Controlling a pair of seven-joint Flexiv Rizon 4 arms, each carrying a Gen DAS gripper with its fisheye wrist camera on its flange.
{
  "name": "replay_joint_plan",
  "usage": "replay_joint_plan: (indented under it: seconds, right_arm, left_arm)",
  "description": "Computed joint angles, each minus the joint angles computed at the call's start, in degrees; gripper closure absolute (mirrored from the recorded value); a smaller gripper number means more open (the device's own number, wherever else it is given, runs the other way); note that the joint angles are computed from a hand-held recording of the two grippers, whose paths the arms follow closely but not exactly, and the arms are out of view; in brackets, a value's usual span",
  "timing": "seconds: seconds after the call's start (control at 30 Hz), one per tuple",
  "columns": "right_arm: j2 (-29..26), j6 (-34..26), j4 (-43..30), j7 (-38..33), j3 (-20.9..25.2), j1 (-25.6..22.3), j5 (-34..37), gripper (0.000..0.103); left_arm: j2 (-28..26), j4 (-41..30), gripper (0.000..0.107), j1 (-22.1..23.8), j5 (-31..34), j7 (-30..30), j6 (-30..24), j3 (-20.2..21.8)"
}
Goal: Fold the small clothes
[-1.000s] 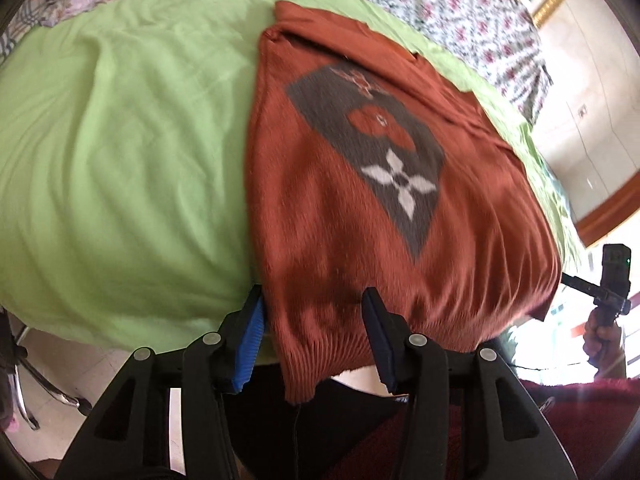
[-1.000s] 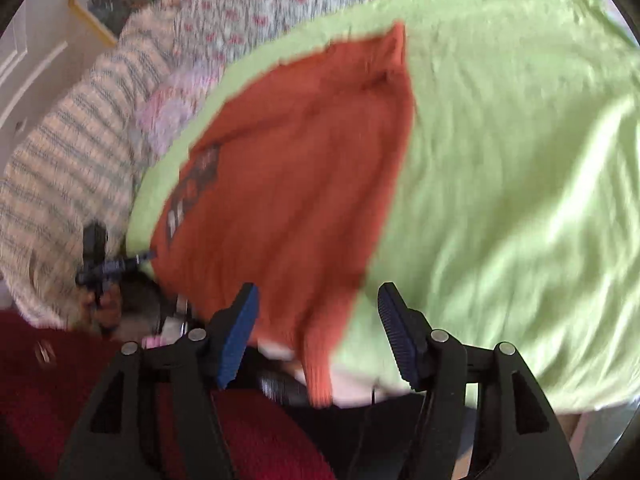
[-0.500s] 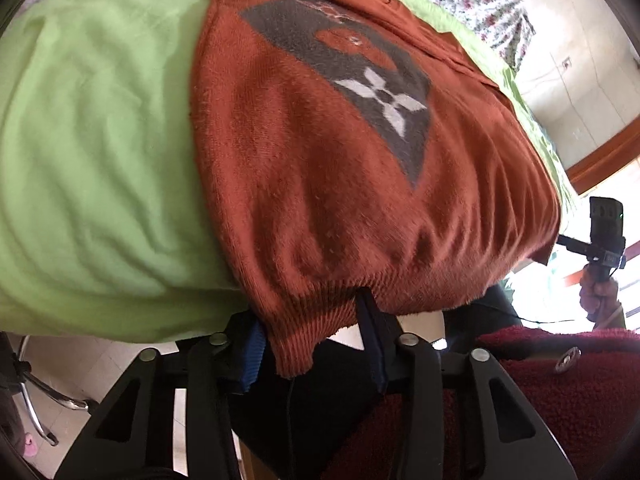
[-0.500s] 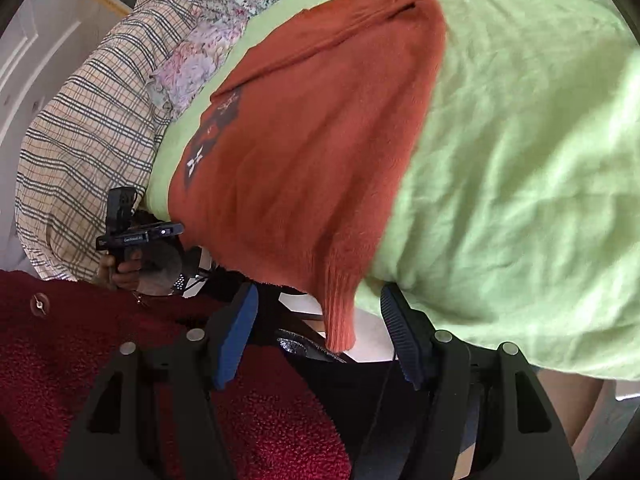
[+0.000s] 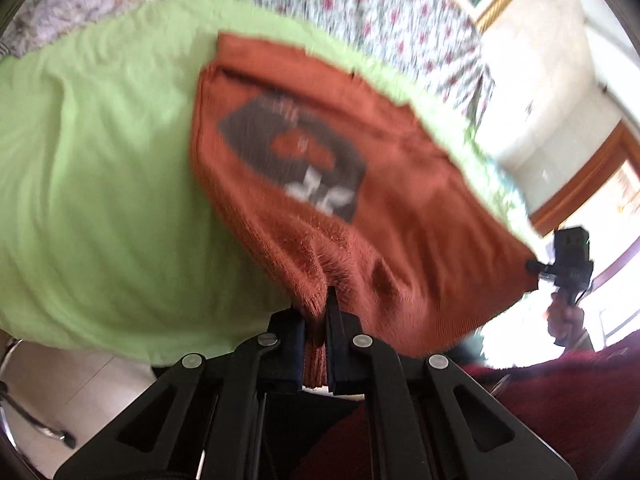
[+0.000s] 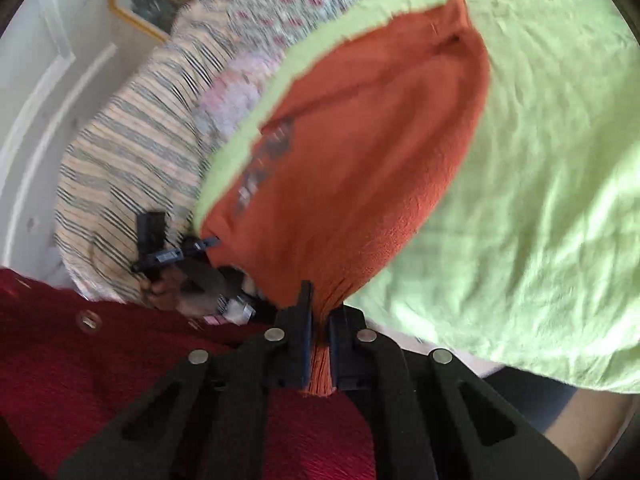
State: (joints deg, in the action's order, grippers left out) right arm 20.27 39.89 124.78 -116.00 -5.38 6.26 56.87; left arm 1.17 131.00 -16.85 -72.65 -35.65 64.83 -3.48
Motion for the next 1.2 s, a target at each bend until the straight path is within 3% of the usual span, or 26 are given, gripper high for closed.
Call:
replay_joint_plan:
  seconds: [0.17, 0.3, 0.47, 0.67, 0.83, 0.97, 1.07, 1.2]
  right_arm:
    - [0.7, 2.5, -1.7, -3.5, -2.3, 0.1, 6.8, 0.096]
    - [-1.0, 6.9, -4.9, -4.9, -2.0, 0.2, 9.2, 0.096]
    - [-6.3, 10.4, -10.9, -6.5, -2.0, 0.0, 11.4, 0.096]
    - [-16.9, 15.5, -20.8, -5.3, 0.2, -2.5, 9.7, 0.096]
    - [-26.2, 16.6, -30.6, -2.1, 1.6, -4.9, 6.5, 0.096]
    - [-33.7, 16.5, -38.0, 2.7, 2.2, -6.5, 2.6, 0.096]
    - [-38.5, 15.7, -42.5, 6.1, 2.8, -7.7, 0.1, 0.096]
    - [-43.7, 15.0, -46.8, 11.9, 3.2, -8.1, -5.6, 0.096]
  left_arm:
    - [0.5, -3.2, 0.102, -1.4, -12.1, 4.5, 3.3, -0.8]
    - [-2.1, -8.6, 0.102, -1.9, -17.9, 8.4, 5.1, -1.8]
    - [-8.2, -16.8, 0.102, -1.1, -19.2, 10.6, 7.9, -3.0]
    - [-17.7, -28.9, 0.102, 1.1, -18.8, 9.5, 10.6, -5.1]
    - [-26.4, -38.9, 0.102, 4.6, -7.8, 0.7, 11.3, -6.9]
    - [-33.6, -47.0, 0.102, 6.8, 4.0, -10.4, 9.3, -6.2]
    - [-40.0, -55.2, 0.102, 7.2, 14.4, -20.7, 4.9, -3.4]
    - [-46.1, -63.8, 0.102, 7.9, 23.2, -29.4, -0.3, -1.7]
